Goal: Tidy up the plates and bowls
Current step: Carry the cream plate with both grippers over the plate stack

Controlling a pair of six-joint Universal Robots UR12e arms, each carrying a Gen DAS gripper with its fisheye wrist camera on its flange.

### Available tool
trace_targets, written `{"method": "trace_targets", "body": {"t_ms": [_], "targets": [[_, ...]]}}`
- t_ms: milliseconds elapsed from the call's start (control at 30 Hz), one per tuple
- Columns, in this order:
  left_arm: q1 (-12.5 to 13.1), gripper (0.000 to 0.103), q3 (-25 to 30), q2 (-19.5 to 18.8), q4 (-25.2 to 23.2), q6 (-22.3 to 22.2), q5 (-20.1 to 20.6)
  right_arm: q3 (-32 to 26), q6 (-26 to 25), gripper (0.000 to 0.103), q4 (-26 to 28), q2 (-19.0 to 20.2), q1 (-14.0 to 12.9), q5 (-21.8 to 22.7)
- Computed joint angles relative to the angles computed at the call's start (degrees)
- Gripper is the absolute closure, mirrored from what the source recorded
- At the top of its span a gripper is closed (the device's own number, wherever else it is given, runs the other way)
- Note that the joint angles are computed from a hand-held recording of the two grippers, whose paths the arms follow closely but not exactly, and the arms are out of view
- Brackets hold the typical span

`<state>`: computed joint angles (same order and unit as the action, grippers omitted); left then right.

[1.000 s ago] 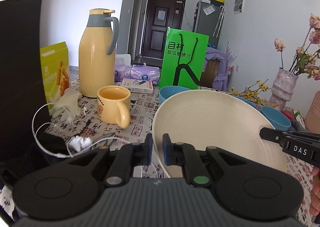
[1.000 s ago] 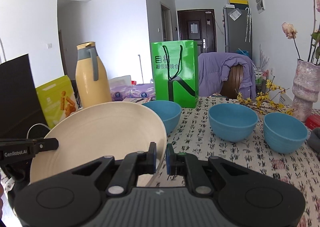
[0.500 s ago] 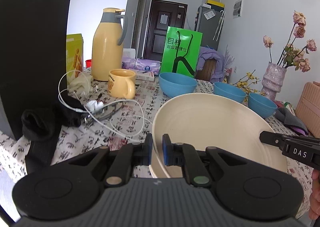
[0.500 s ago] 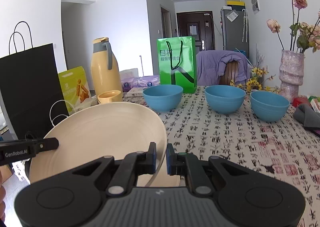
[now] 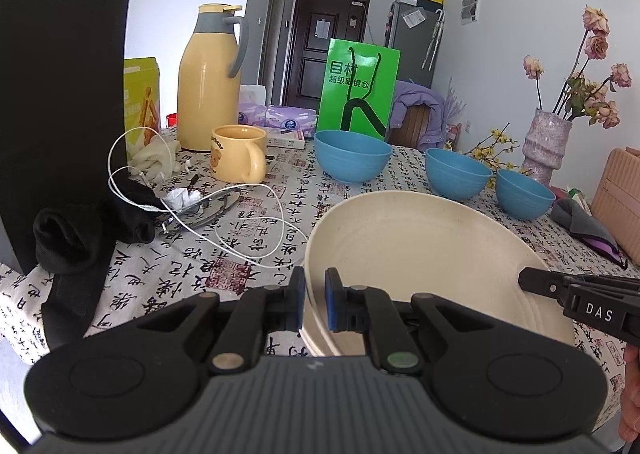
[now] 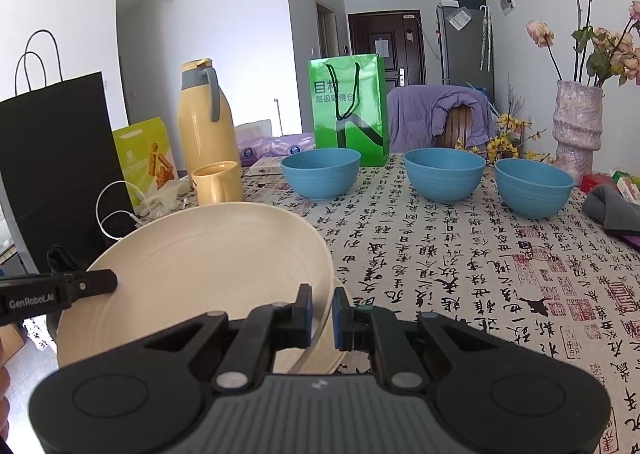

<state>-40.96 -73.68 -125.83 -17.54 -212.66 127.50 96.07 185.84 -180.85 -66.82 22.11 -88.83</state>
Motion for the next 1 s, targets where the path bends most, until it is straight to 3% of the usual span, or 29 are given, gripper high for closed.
{"method": "trace_targets", "body": {"t_ms": [567, 833, 1000], "targets": [[2.55, 0.091, 4.15, -3.58, -4.45, 4.98, -3.37, -6.52, -0.03, 0.092, 6.18, 5.35, -0.49, -1.12], [1.91, 0.092, 4.59, -4.41, -3.49, 10.13, -0.89, -6.97, -1.72, 0.091, 6.82, 6.12, 0.15, -3.34], [1.87, 0.091, 4.37, -4.31, -3.16, 10.31, -0.84, -6.77, -3.03, 0.090, 6.76, 6.20, 0.38, -4.05]]}}
